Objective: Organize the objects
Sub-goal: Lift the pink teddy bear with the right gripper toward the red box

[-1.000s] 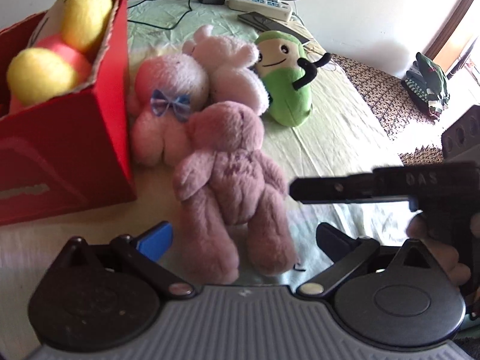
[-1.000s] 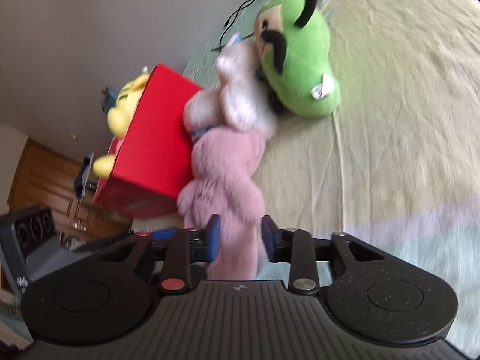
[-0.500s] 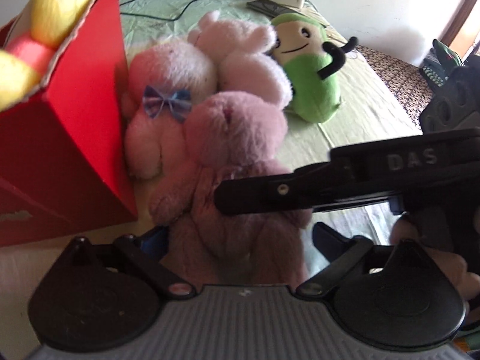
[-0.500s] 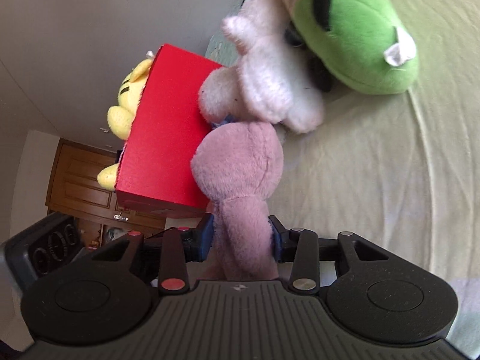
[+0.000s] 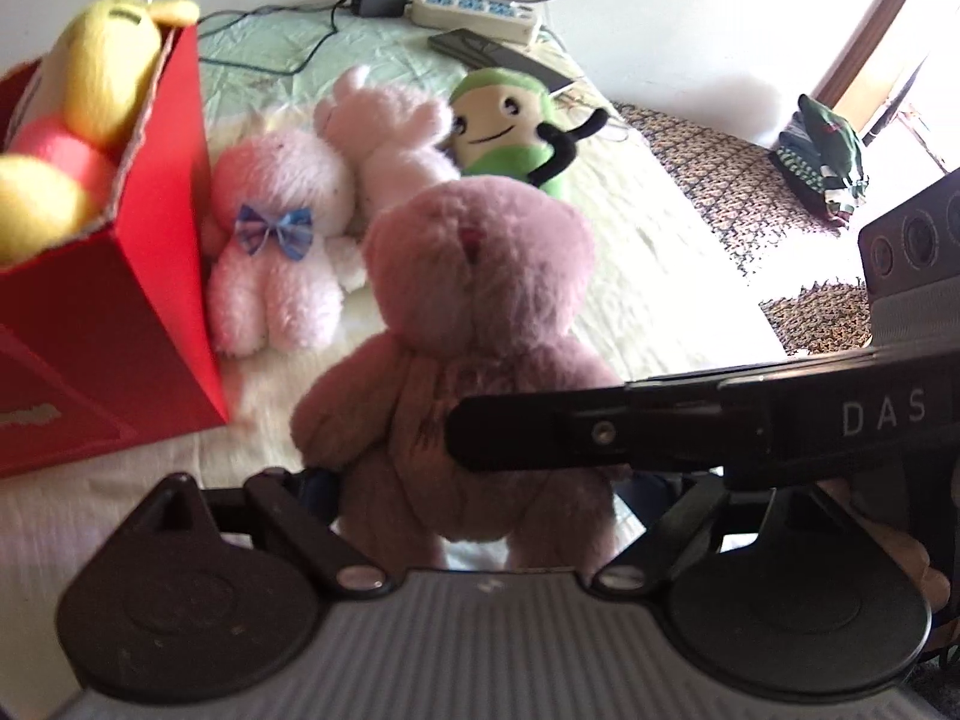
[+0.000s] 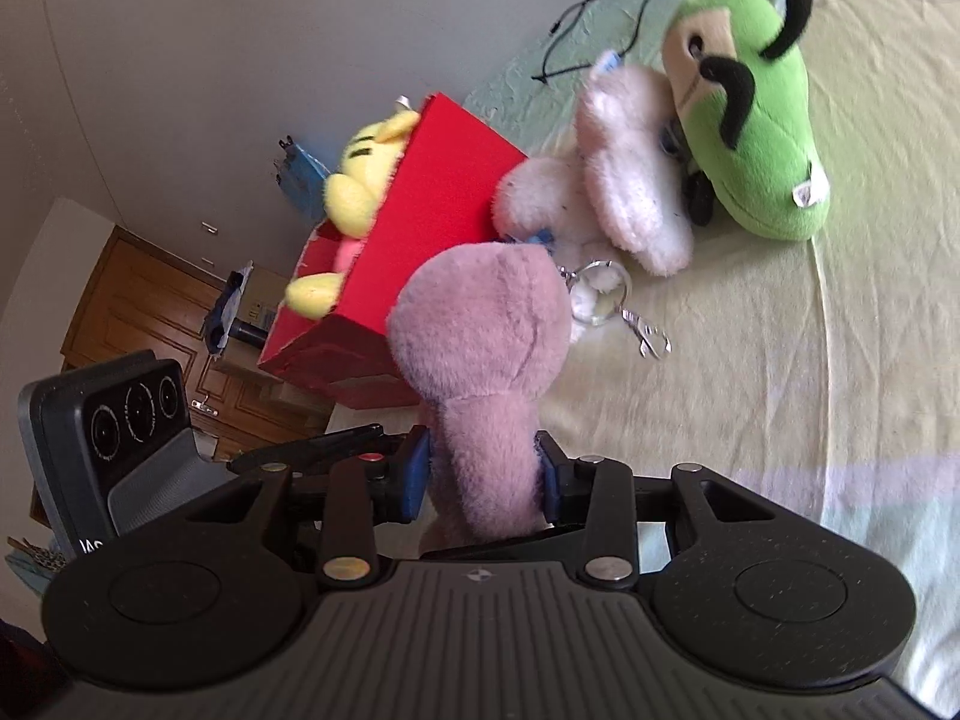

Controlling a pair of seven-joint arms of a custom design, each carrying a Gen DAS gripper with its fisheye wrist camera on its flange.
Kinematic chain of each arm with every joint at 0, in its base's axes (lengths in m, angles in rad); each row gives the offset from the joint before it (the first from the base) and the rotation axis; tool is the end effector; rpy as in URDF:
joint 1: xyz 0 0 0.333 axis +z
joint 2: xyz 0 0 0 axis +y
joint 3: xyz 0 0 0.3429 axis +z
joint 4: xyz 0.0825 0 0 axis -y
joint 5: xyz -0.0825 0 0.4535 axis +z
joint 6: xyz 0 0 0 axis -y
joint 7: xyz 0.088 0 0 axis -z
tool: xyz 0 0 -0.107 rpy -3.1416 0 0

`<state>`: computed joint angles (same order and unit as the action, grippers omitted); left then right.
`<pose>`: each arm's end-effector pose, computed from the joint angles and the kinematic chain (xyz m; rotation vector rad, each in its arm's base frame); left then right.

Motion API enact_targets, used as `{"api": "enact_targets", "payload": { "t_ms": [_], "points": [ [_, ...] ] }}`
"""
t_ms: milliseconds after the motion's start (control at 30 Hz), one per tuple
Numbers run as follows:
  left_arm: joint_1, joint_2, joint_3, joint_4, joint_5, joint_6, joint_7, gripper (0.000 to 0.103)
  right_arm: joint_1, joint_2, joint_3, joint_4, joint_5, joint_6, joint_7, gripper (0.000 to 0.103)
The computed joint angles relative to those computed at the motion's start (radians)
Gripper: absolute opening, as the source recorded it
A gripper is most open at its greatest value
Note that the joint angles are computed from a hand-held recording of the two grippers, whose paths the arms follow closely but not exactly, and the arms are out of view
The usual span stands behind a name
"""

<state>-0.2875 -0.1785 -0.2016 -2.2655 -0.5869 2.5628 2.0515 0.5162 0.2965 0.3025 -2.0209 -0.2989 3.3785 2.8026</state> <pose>0.5161 -0.2688 0.4742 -1.4353 2.5830 -0.9227 0.4665 0.5224 0.4218 -1.3594 1.5726 0.2701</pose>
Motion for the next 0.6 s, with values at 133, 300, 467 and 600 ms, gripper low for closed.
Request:
{"api": "enact_targets", "payload": {
  "t_ms": [133, 300, 467, 600],
  "points": [
    [-0.006, -0.06, 0.0, -0.034, 0.003, 0.041, 0.005, 0.088, 0.205, -0.034, -0.186, -0.007, 0.128, 0.019, -0.108, 0.039],
    [-0.005, -0.125, 0.014, -0.066, 0.024, 0.102, -0.012, 0.088, 0.225, -0.007, -0.191, 0.06, 0.172, 0.029, -0.211, 0.039],
    [-0.011, -0.168, 0.06, -0.079, -0.004, 0.128, 0.029, 0.088, 0.319, 0.024, -0.266, 0.145, 0.221, 0.005, -0.321, 0.039],
    [-0.007, -0.188, 0.111, -0.072, -0.047, 0.123, 0.105, 0.088, 0.423, 0.075, -0.362, 0.246, 0.273, -0.027, -0.388, 0.039]
  ]
}}
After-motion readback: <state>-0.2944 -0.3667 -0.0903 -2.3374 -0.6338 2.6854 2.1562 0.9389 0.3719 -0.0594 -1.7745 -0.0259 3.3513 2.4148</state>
